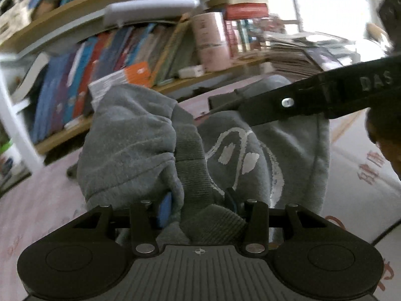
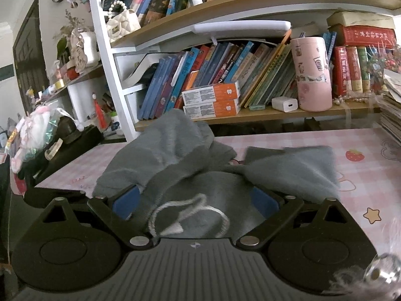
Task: Fold clothes
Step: 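Spread the sweatshirt flat on the mat with both tools and release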
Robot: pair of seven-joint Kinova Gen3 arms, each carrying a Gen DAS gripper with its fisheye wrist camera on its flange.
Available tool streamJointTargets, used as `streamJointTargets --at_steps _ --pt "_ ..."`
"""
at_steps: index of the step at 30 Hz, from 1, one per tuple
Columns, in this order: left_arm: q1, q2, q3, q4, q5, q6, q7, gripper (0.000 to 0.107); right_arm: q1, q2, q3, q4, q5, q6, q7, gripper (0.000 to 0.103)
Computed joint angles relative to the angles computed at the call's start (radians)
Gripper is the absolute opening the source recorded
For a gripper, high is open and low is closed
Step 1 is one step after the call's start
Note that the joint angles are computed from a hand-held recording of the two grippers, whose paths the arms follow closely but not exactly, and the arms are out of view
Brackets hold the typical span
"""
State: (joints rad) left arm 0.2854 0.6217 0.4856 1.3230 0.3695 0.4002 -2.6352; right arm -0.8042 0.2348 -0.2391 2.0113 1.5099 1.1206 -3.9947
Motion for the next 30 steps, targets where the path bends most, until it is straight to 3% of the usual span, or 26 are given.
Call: streamJointTargets --at_steps 3,5,8,12,15,17,21,24,30 --pt "0.055 0.008 -0.087 -0.074 -0.016 0.073 0.106 0.051 0.006 -0.001 0.002 -0.003 -0.014 -0.011 0.007 0.097" --pt "0.052 -0.011 -0.100 -0.057 0.011 0.052 0.135 0.051 0.011 0.000 0.004 -0.012 -0.037 -0.018 0.027 0.096" --pt "-0.005 -0.054 -0.046 0.029 0.077 -0.061 0.090 0.053 0.015 -0.002 0.008 -0.019 -0.061 -0.030 0.050 0.085" --pt "-0.072 -0.084 0.046 0.088 0.075 -0.174 0.074 0.061 0.025 -0.004 0.014 -0.027 -0.086 -0.067 0.083 0.068" --pt "-0.097 -0.082 0.101 0.104 0.003 -0.219 0.099 0.063 0.029 -0.002 0.019 -0.036 -0.104 -0.084 0.111 0.065" --pt "-0.074 -0.081 0.090 0.109 -0.047 -0.229 0.114 0.063 0.032 -0.002 0.023 -0.042 -0.121 -0.094 0.129 0.065" --pt "0.024 -0.080 0.006 0.122 -0.181 -0.269 0.192 0.063 0.040 -0.001 0.032 -0.055 -0.162 -0.112 0.162 0.065" --pt "0.135 -0.086 -0.107 0.122 -0.303 -0.303 0.272 0.063 0.043 0.001 0.039 -0.065 -0.191 -0.120 0.186 0.065" --pt "0.380 -0.026 -0.385 -0.013 -0.546 -0.190 0.472 0.061 0.042 -0.003 0.049 -0.060 -0.206 -0.128 0.183 0.062"
